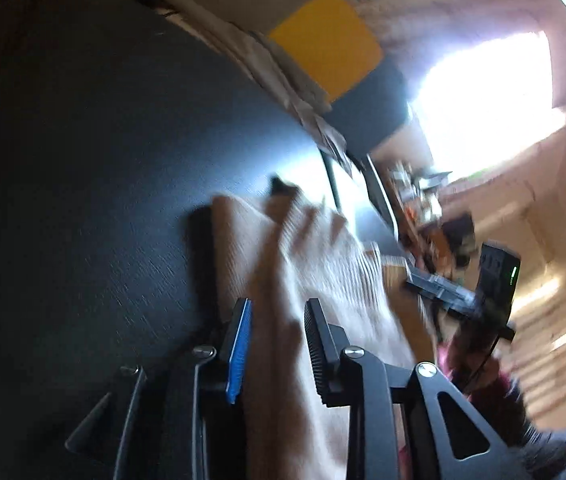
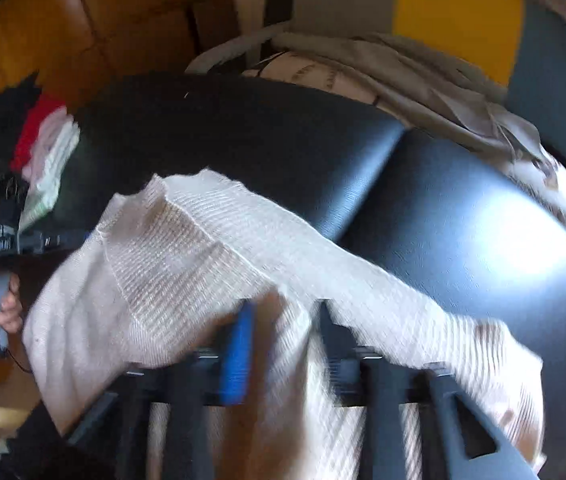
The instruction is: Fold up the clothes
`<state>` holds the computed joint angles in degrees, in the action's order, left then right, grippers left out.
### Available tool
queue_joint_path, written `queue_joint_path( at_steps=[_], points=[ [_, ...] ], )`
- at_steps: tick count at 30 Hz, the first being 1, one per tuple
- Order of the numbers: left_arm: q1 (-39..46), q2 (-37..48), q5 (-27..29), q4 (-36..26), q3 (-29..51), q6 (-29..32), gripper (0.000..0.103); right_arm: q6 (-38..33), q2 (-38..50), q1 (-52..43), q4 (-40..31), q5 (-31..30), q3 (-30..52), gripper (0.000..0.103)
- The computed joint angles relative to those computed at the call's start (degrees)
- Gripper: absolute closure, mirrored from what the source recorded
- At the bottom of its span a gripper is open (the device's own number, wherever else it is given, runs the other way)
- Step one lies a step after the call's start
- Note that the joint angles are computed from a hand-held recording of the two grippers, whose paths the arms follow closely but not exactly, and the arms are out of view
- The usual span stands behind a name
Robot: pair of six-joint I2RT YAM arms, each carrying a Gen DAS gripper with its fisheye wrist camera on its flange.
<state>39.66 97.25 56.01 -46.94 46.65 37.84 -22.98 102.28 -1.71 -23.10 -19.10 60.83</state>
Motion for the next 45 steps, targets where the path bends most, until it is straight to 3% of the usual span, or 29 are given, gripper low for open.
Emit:
queue_joint_path(
  at_steps=[3, 6, 10, 15, 18, 20, 21, 22, 24, 27, 29, 33, 34, 37, 38, 42, 43, 44, 45],
  points=[
    [-3.48, -6.41, -3.86, 1.68, -4.17, 1.93, 0.075, 0.68, -6.18, -7.97, -1.03, -4.64, -4.09, 0.05],
    [-5.88, -11.41, -6.08, 5.18, -7.27, -0.47, 0.074, -0.69, -9.44, -19.48, -1.39, -6.64, -6.24, 0.05],
    [-7.57, -13.62, -7.42, 5.42, -7.12, -4.34, 0.074, -4.89, -7.78, -32.27, -3.05, -6.26, -6.09, 0.048],
    [-10.83, -17.73, -10.25, 7.93, -8.61, -9.52, 0.074, -6.78, -3.46, -34.85, -3.57, -8.71, -4.77, 0.048],
    [-12.74, -19.85, -14.28, 9.34, -9.62, -10.29, 0.074, -6.49, -0.67, -30.18, -1.59, -3.58, -4.53, 0.05],
    [-13.89, -20.85, -17.24, 10.17, -9.96, -10.86, 0.089, -7.23, -1.1, -27.13, 1.08, 0.71, -6.28, 0.077],
    [-14.37, -21.13, -18.84, 10.57, -9.96, -11.2, 0.089, -6.85, -2.95, -27.1, 3.07, 2.04, -7.51, 0.083],
    [-14.13, -20.5, -18.84, 10.41, -9.66, -11.09, 0.09, -6.31, -4.97, -27.3, 5.23, 3.46, -8.73, 0.098],
    [-13.8, -19.16, -18.62, 10.38, -9.13, -11.02, 0.091, -4.33, -6.38, -29.11, 7.69, 5.79, -8.68, 0.101],
    [-13.72, -18.66, -18.66, 10.43, -8.91, -11.21, 0.091, -1.84, -0.29, -34.12, 5.74, 6.24, -3.67, 0.101],
    [-13.43, -18.31, -18.3, 10.2, -8.73, -11.35, 0.09, -1.5, 0.82, -36.71, 4.75, 3.12, -2.8, 0.097],
    [-13.04, -16.42, -16.61, 10.17, -8.04, -12.71, 0.087, -2.62, -2.26, -38.54, -0.06, -11.18, -1.91, 0.096],
    [-13.2, -16.16, -16.39, 10.45, -8.03, -13.23, 0.087, -3.73, -2.16, -37.01, -1.98, -12.36, -0.99, 0.087],
    [-13.32, -16.82, -16.44, 11.2, -8.71, -13.53, 0.086, -6.19, 0.45, -30.56, -6.17, -11.91, 2.39, 0.048],
    [-13.35, -17.08, -16.5, 11.3, -8.87, -13.48, 0.086, -5.68, 2.32, -28.69, -6.39, -10.56, 3.92, 0.043],
    [-12.48, -17.3, -16.4, 10.44, -8.92, -11.8, 0.085, -2.22, 9.49, -22.96, -6.19, -4.94, 8.59, 0.043],
    [-12.42, -17.26, -16.37, 10.32, -8.86, -11.61, 0.085, -2.37, 9.91, -22.03, -6.05, -3.31, 8.74, 0.046],
    [-12.43, -17.25, -16.45, 10.05, -8.74, -11.6, 0.085, -2.72, 10.17, -21.15, -5.84, -1.65, 8.76, 0.069],
    [-12.45, -17.25, -16.54, 9.77, -8.61, -11.62, 0.085, -3.08, 10.44, -20.26, -5.64, 0.01, 8.8, 0.083]
  ],
)
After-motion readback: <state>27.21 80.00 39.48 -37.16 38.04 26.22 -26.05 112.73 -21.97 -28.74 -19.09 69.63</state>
